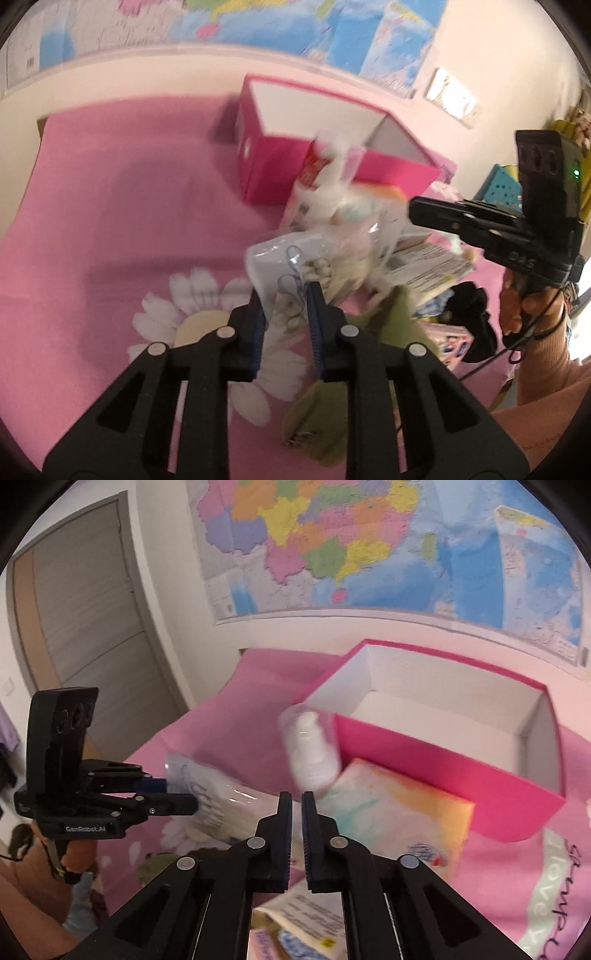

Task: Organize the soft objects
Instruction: 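Carry the cotton-swab bag with the left gripper into the pink box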

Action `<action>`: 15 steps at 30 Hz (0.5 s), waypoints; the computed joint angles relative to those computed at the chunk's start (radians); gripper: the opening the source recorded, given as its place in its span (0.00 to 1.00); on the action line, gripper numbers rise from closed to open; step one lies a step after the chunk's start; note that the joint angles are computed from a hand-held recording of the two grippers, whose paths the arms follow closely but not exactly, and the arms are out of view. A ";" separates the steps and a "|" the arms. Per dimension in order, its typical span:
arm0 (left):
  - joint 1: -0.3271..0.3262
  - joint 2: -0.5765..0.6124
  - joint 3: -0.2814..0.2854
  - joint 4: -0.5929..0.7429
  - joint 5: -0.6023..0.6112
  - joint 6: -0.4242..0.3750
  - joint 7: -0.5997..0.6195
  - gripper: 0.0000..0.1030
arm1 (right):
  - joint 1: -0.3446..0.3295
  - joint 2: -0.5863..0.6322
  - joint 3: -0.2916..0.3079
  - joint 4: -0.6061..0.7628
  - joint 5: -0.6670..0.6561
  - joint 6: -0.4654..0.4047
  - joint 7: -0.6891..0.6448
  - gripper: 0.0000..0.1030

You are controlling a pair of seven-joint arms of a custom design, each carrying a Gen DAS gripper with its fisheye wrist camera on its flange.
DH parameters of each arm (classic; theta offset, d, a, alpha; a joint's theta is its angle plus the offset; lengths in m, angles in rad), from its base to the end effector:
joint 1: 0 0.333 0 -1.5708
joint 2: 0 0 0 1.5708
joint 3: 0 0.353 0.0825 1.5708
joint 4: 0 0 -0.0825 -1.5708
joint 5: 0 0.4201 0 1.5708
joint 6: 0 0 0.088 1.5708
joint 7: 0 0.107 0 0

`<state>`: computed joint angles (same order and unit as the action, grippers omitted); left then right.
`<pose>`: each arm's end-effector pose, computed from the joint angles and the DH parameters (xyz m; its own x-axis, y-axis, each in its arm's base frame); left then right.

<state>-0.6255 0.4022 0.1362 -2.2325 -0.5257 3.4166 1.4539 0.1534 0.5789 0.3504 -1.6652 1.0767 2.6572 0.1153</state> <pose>0.5682 -0.2422 0.2821 0.0500 -0.9600 0.2753 -0.7351 -0.2220 -0.6405 0.6918 0.3075 0.3285 0.8557 -0.4848 -0.1810 -0.4326 -0.4782 -0.7643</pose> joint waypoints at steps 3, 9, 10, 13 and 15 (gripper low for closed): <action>0.064 0.017 -0.048 0.003 0.027 -0.020 -0.040 0.24 | 0.032 0.031 -0.046 0.025 -0.090 -0.015 0.119 0.30; 0.075 0.037 -0.039 0.010 0.087 -0.034 -0.094 0.24 | 0.032 0.074 -0.045 0.054 -0.207 -0.072 0.226 0.37; 0.063 0.038 -0.026 0.012 0.090 -0.039 -0.097 0.24 | 0.035 0.079 -0.043 0.057 -0.226 -0.074 0.234 0.35; 0.003 0.045 0.040 0.018 0.093 -0.065 -0.106 0.24 | 0.055 0.096 -0.050 0.070 -0.295 -0.065 0.272 0.24; 0.031 0.041 0.015 0.018 0.120 -0.060 -0.126 0.24 | 0.065 0.110 -0.051 0.078 -0.330 -0.034 0.300 0.14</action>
<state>-0.5945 0.4437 0.1510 -2.2150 -0.4054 3.3565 1.3275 0.2183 0.6887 0.2997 -1.5871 0.7468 2.6237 0.4150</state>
